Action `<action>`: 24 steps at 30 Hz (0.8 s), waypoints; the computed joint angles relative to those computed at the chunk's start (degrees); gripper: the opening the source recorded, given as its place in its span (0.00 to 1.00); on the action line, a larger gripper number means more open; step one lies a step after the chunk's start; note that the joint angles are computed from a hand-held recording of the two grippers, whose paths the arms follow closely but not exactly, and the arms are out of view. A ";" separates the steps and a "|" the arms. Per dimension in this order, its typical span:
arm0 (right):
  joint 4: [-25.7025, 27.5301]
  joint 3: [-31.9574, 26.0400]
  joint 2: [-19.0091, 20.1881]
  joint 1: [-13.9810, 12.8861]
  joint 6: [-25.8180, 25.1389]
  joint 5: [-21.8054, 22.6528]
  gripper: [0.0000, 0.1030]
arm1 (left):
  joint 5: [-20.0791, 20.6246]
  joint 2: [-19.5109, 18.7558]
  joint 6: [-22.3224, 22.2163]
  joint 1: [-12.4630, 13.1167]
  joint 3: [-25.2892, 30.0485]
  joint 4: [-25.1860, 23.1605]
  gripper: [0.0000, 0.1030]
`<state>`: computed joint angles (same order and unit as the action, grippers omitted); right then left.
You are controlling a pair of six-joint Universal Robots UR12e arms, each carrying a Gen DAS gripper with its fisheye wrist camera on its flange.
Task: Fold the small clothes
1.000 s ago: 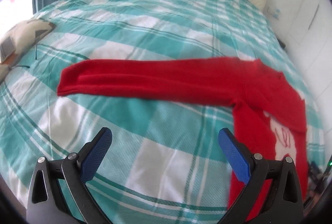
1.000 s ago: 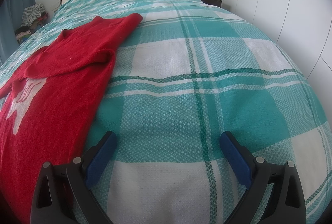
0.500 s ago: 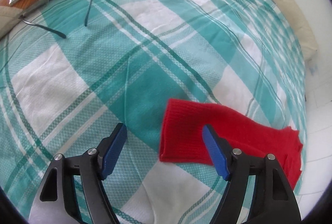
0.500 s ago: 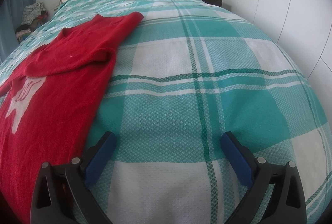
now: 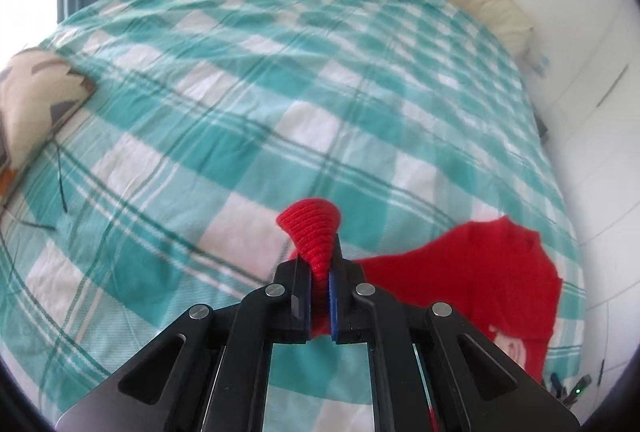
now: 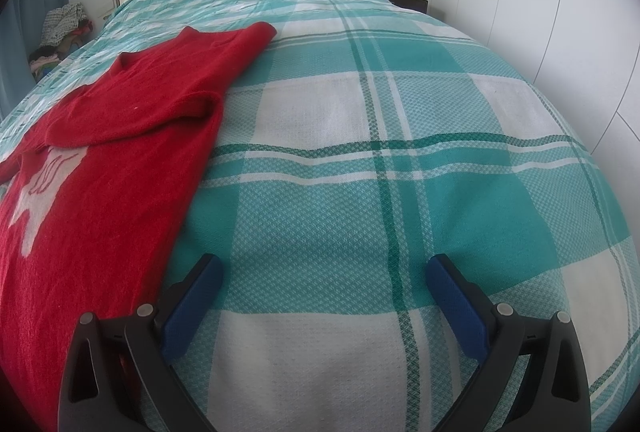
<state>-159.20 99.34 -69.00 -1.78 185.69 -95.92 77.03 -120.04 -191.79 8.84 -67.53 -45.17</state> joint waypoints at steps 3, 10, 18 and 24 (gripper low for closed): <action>0.32 -0.17 0.04 -0.01 -0.03 -0.04 0.98 | -3.09 -1.63 3.49 -3.38 6.02 -0.93 0.04; 0.35 -0.16 0.02 -0.03 -0.01 -0.01 0.99 | -9.10 -7.54 9.97 -11.45 17.50 -6.41 0.04; 0.35 -0.16 0.03 0.06 0.06 -0.09 0.99 | -10.45 -12.23 13.75 -17.14 20.87 -12.88 0.33; 0.34 -0.16 0.04 0.08 0.06 -0.13 0.99 | -9.38 -9.90 11.43 -17.07 15.64 -11.22 0.75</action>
<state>-158.86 99.18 -68.96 -1.70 185.74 -96.05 67.66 -129.94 -180.36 -8.23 -51.89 -56.39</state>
